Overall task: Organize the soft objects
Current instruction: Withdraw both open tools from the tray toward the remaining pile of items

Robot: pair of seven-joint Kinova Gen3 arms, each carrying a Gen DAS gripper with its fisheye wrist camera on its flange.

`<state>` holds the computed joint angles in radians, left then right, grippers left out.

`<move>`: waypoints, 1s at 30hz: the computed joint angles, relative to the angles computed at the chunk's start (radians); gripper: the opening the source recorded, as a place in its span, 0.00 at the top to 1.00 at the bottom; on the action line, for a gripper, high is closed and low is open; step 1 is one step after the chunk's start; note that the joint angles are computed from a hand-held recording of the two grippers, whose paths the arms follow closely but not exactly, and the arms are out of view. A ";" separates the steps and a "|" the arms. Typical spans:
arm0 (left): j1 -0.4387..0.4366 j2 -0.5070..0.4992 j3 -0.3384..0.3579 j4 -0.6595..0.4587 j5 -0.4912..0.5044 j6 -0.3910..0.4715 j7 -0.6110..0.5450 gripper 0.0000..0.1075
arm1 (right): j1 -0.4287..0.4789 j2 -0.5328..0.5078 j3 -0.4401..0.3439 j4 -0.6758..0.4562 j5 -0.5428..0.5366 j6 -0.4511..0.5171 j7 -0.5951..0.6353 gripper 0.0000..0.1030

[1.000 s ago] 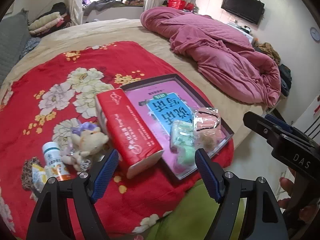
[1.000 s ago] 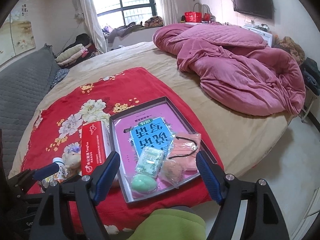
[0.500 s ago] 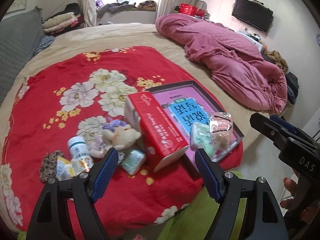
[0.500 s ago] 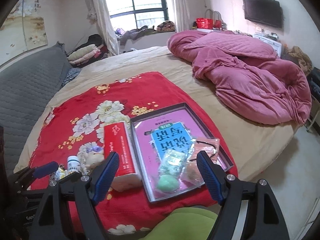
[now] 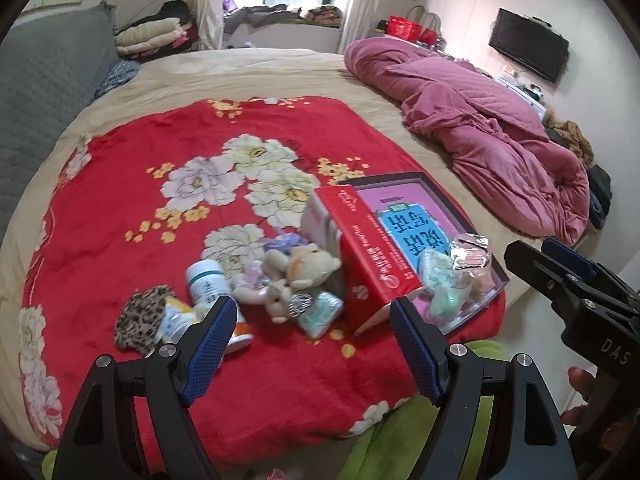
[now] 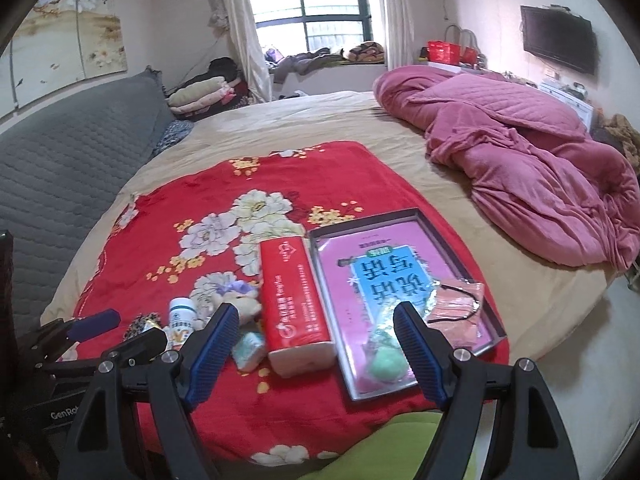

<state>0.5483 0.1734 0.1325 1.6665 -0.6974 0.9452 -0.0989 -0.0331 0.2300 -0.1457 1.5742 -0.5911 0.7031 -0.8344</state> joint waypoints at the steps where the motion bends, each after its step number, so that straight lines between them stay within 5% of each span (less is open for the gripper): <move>1: 0.003 -0.008 -0.001 0.008 -0.004 0.006 0.008 0.25 | -0.001 -0.003 -0.003 0.002 -0.003 0.000 0.003 0.23; 12: -0.054 -0.135 0.049 0.150 -0.016 0.057 0.113 0.25 | -0.038 -0.018 -0.016 0.024 -0.020 0.010 0.042 0.23; 30: -0.127 -0.194 0.112 0.274 0.040 0.045 0.177 0.25 | -0.121 -0.015 -0.039 0.062 0.011 0.025 0.070 0.23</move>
